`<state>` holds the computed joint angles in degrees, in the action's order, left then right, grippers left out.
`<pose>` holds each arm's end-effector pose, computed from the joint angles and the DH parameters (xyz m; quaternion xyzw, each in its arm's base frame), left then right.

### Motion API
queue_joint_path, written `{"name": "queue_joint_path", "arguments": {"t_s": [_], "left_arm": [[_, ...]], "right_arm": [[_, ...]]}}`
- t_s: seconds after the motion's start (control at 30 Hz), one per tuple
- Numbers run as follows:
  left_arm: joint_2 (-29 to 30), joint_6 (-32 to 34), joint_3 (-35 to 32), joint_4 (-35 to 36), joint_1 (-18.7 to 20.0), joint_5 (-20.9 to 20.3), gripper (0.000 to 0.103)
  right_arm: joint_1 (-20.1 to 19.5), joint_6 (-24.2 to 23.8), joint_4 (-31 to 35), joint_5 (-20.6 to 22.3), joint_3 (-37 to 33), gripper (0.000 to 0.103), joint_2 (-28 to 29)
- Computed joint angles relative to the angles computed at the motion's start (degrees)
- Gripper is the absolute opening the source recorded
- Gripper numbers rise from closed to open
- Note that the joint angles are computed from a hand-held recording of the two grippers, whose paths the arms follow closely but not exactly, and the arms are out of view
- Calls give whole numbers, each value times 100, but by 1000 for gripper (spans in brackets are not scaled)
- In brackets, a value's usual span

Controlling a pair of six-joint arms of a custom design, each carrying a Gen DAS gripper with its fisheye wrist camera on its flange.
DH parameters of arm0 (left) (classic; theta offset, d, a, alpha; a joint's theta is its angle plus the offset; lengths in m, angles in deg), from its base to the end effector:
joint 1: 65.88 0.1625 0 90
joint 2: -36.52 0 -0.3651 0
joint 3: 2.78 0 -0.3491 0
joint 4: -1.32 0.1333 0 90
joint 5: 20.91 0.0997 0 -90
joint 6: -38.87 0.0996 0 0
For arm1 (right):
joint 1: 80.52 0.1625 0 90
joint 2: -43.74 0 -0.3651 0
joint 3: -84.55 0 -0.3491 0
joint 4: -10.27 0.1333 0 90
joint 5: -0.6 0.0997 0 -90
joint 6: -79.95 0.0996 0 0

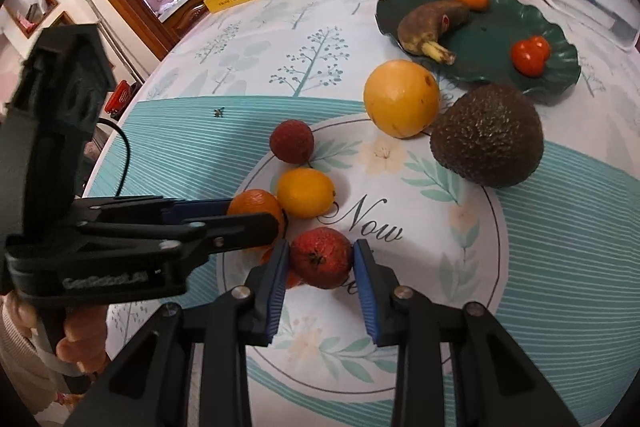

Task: Organize fruits
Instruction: 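Grasp another mandarin with the left tool while the right tool grasps a red apple, then carry mandarin and red apple onto the green plate and open both tools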

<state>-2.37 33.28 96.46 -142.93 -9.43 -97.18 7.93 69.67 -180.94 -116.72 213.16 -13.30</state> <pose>-0.1708 -0.5415 -0.0185 0.2457 0.9605 0.0098 0.1302 0.0757 -0.4416 0.1100 0.0113 -0.9413 0.2237 0.2527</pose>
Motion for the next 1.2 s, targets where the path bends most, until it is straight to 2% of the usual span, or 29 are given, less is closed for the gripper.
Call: {"name": "queue_joint_path", "arguments": {"t_s": [0.23,0.37,0.63,0.73,0.9,1.2], "left_arm": [[-134,90,303,-438,-298,387,37],[-267,140,275,-531,-485,336,36],[-162,623,-513,-483,-955,409,36],[126,856,-1150,-297,-1104,501,36],[910,1205,-2605,233,-1251,633,36],[2608,1195,-5260,1649,-1143,755,36]], "right_arm": [[136,-74,-99,-166,107,32,-227],[242,-87,-113,-318,125,32,-427],[538,-299,279,-861,-277,32,-999],[578,-445,465,-1040,-574,32,-1156],[598,-825,646,-1409,-1365,32,-1115],[268,-1414,657,-1653,-2640,32,-630]]}}
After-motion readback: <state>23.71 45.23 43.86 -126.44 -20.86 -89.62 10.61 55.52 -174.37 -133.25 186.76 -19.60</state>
